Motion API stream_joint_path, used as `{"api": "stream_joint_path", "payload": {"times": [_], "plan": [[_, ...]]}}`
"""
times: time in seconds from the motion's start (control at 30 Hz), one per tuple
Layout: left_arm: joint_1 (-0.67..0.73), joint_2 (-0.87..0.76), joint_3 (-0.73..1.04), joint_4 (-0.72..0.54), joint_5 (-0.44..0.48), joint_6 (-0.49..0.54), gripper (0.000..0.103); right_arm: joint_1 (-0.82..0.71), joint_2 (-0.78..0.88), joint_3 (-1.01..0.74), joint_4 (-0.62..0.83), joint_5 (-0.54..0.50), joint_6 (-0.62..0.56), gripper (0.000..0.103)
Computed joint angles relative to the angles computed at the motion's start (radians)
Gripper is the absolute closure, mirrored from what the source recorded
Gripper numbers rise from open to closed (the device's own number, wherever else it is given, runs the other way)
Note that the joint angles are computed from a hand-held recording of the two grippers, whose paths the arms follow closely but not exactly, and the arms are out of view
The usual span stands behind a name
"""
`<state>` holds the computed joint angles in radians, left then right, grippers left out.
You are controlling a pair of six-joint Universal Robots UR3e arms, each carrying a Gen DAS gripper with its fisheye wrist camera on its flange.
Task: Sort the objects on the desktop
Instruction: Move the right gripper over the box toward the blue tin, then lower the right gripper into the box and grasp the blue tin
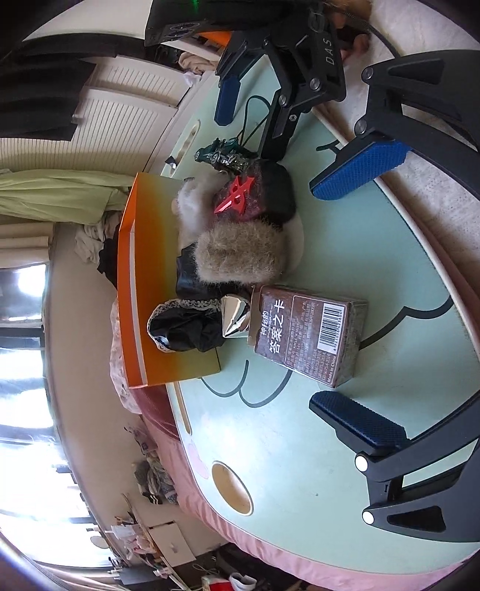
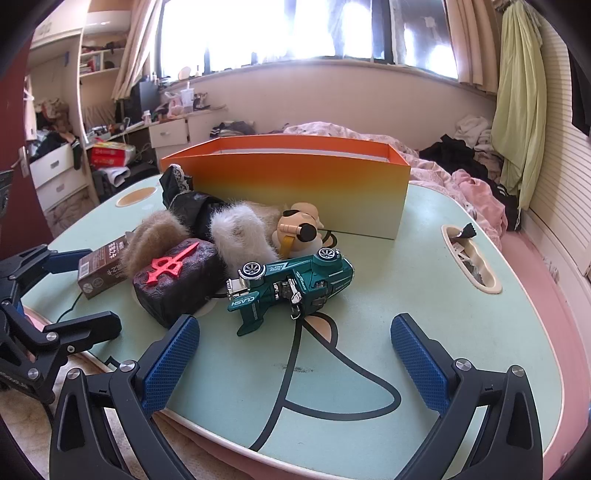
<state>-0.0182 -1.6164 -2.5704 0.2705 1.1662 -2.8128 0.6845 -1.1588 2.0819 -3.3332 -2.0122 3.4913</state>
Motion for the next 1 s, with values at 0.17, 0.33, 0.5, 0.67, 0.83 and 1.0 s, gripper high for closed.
{"api": "stream_joint_path", "payload": {"times": [0.17, 0.33, 0.5, 0.67, 0.83, 1.0], "plan": [[-0.005, -0.006, 0.001, 0.007, 0.003, -0.004, 0.0, -0.001, 0.002, 0.001, -0.006, 0.002, -0.003, 0.0], [-0.009, -0.01, 0.006, 0.007, 0.007, -0.007, 0.0, -0.004, 0.004, 0.005, -0.017, 0.007, -0.008, 0.0], [-0.015, -0.012, 0.005, 0.013, 0.01, -0.012, 0.0, -0.002, 0.001, 0.011, -0.018, 0.006, -0.006, 0.0], [-0.019, -0.013, 0.006, 0.015, 0.011, -0.016, 0.0, -0.048, -0.096, 0.066, 0.004, 0.094, -0.029, 0.0], [-0.026, -0.023, 0.006, 0.031, 0.016, -0.023, 0.0, -0.117, -0.25, -0.143, 0.271, 0.138, -0.047, 0.0], [-0.023, -0.023, 0.005, 0.031, 0.013, -0.02, 0.0, -0.253, -0.044, -0.666, 0.714, 0.395, -0.056, 0.0]]}}
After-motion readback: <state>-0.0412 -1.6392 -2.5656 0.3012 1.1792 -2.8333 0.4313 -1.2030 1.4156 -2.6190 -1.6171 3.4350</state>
